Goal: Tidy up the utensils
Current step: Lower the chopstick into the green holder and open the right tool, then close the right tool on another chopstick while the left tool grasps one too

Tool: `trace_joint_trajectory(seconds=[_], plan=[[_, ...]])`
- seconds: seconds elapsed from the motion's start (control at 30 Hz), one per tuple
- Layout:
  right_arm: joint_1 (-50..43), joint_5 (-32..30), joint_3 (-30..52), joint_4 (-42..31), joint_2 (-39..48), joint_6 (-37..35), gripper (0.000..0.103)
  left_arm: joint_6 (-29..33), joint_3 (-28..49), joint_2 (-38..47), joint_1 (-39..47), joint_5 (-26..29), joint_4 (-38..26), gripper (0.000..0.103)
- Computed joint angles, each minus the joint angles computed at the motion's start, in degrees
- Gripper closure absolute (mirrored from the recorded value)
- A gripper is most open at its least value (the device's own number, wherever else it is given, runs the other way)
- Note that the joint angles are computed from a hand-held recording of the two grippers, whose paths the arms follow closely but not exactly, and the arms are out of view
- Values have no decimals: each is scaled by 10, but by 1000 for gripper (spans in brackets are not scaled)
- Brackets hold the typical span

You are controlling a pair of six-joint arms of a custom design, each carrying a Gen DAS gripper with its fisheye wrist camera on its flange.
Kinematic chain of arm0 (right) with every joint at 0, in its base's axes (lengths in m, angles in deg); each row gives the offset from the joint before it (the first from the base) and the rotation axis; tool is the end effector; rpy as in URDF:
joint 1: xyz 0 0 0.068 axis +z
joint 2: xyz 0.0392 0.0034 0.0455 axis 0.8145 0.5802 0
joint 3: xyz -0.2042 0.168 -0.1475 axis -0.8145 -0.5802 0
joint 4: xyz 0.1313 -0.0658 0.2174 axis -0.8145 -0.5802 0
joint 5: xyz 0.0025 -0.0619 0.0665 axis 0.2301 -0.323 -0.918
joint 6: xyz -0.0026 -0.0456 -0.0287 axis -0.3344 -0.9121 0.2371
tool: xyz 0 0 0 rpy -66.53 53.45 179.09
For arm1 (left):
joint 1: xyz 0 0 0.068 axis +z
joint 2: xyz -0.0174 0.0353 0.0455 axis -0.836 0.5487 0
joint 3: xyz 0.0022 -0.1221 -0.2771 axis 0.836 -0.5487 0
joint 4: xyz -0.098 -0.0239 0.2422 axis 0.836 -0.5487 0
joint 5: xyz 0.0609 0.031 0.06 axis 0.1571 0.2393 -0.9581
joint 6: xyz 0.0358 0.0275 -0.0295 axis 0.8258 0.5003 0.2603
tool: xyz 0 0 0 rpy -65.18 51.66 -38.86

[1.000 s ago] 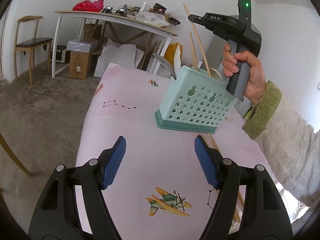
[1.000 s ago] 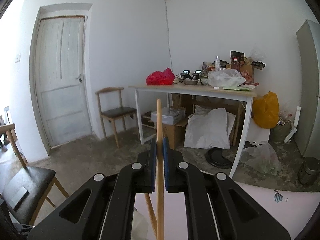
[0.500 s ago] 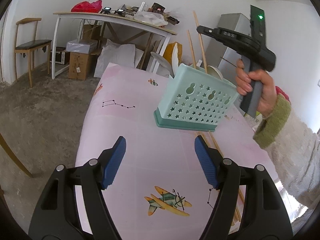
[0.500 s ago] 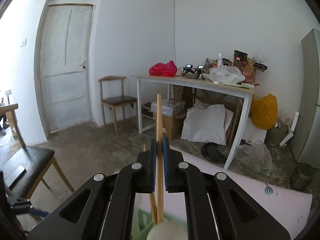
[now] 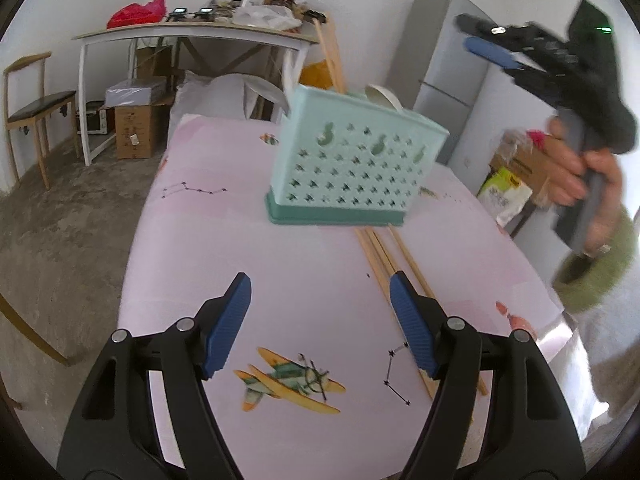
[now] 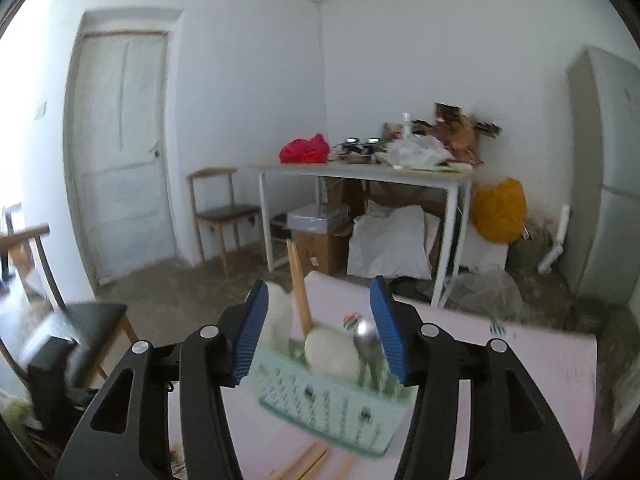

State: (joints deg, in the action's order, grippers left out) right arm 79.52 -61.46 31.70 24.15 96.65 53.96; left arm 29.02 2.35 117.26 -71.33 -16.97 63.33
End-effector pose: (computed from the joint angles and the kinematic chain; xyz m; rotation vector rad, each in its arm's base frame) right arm 0.2328 0.1140 0.3259 -0.4961 1.8295 0.4401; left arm 0.1539 -0.0450 0.2324 0.0932 2.2044 -0.4236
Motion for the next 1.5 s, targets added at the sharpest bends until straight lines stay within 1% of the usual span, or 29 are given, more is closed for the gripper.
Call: trace_joint_trajectory(seconds=[0.03,0.07,0.13,0.2,0.27,0.33,0.43,0.47,0.5,0.53,0.57,0.6,0.73,0.8,0.87,0.97,1.03,1.13,1.2,1.27,1.33,1.43,1.5], plan=[[-2,8,-20,-21,-25,20,51,-2,0,3,-15,-13,-1,35],[-6,2,-38,-40,-43,43,51,-5,-1,10,-34,-28,-1,35],[-10,-4,-69,-78,-59,90,51,-11,-1,19,-59,-44,0,35],[-3,4,-106,-117,-48,144,52,-17,0,34,-83,-59,1,35],[5,3,-139,-119,-24,179,58,-23,3,47,-107,-73,1,35],[15,9,-155,-119,5,195,63,-29,7,59,-125,-84,1,35],[43,51,-154,-114,54,207,70,-37,12,77,-150,-98,2,35],[51,72,-148,-116,73,208,75,-40,15,85,-160,-104,3,35],[52,74,-146,-115,85,208,81,-43,16,89,-166,-109,3,35],[52,73,-148,-110,94,209,83,-47,19,96,-173,-113,6,35],[52,73,-150,-111,97,209,90,-50,22,103,-178,-117,7,35],[50,73,-151,-108,109,205,94,-52,27,116,-186,-120,13,35],[50,90,-163,-96,104,210,95,-48,44,160,-207,-135,29,36],[34,83,-169,-97,95,217,96,-48,59,191,-210,-140,30,42],[24,85,-178,-104,80,224,96,-49,78,226,-203,-134,29,51],[5,72,-188,-110,62,232,96,-50,100,263,-188,-123,24,60],[4,75,-192,-113,54,237,96,-47,112,280,-186,-127,21,62],[5,75,-200,-109,47,245,96,-42,129,297,-188,-136,11,68],[7,76,-203,-110,44,247,96,-42,138,306,-192,-146,6,75],[5,73,-201,-110,45,246,96,-40,145,314,-196,-162,0,88],[1,68,-201,-109,46,247,96,-38,147,316,-197,-174,-2,94],[-3,60,-199,-113,46,247,96,-36,142,305,-185,-168,-11,98],[-7,52,-196,-121,45,244,96,-27,134,287,-173,-160,-23,98]])
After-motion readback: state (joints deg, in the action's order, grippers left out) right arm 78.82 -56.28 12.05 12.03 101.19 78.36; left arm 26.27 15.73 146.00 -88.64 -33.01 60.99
